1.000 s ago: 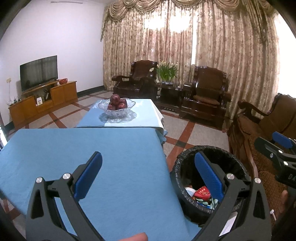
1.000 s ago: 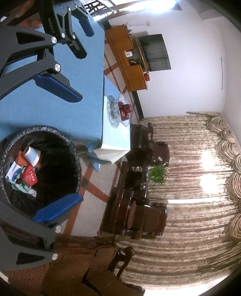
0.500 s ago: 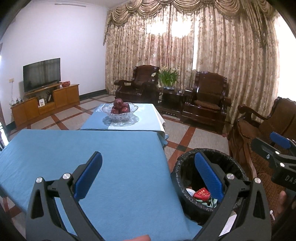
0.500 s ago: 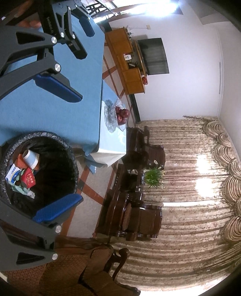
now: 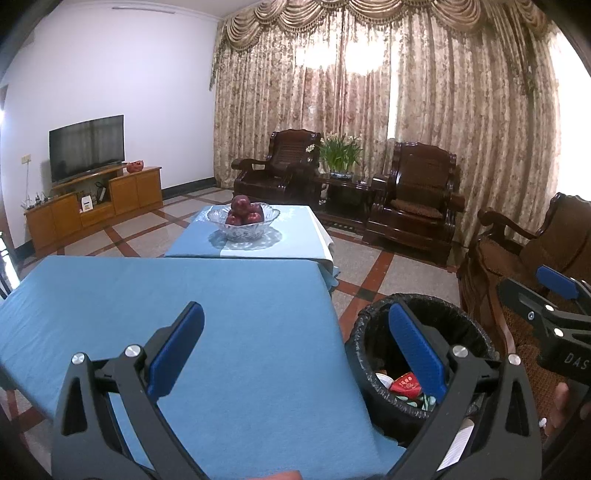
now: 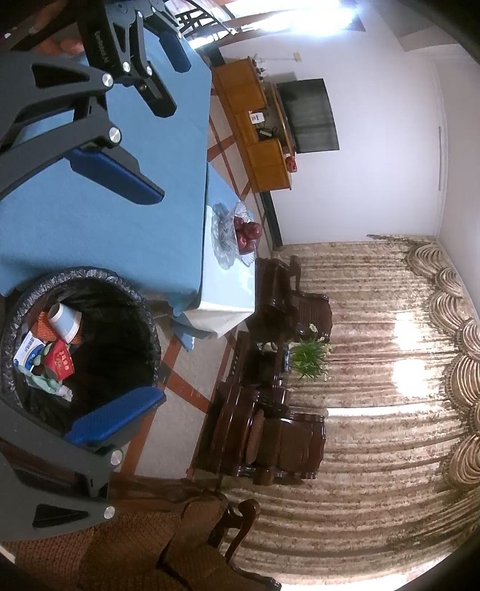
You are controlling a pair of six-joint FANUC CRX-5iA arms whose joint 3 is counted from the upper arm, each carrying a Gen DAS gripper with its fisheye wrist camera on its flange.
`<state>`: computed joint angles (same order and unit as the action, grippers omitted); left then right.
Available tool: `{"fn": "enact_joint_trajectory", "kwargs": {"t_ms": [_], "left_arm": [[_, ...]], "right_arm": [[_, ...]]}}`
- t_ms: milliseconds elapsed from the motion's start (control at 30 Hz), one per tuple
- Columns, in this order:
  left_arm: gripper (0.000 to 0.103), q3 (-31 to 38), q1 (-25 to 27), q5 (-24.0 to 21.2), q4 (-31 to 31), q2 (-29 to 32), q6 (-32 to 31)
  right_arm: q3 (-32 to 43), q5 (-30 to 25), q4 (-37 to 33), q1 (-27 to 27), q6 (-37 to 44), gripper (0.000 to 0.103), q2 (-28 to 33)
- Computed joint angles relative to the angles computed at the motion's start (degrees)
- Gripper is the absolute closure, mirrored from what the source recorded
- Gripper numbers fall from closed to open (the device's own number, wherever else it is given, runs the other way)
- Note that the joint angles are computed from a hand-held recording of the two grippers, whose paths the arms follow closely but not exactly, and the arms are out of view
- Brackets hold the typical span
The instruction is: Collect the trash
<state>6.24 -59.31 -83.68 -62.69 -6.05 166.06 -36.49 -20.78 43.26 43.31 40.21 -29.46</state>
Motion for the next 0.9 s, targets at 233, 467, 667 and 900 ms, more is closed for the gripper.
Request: {"fn": "enact_joint_trajectory", "kwargs": {"t_ms": [233,467,667,900], "left_arm": [[0.006,0.1,0.0,0.0,0.1,0.0,-0.1],[0.005,0.1,0.0,-0.1,0.0,0.1,-0.1],[0.005,0.1,0.0,-0.1,0.0,0.0,-0.2],[0.005,0.2,0.1,-0.1,0.1,0.0,-0.3]], "right_arm": [[0.0,0.0,0.6,0.1,-0.5,0.006,0.1],[-0.1,0.0,0.4,0.1,-0.3,0.006,0.0],[-0.2,0.1,0.7,0.1,-0.6,0.006,0.0],[0.1,0.1,0.4,0.0,-0.1,0.006,0.2]]}}
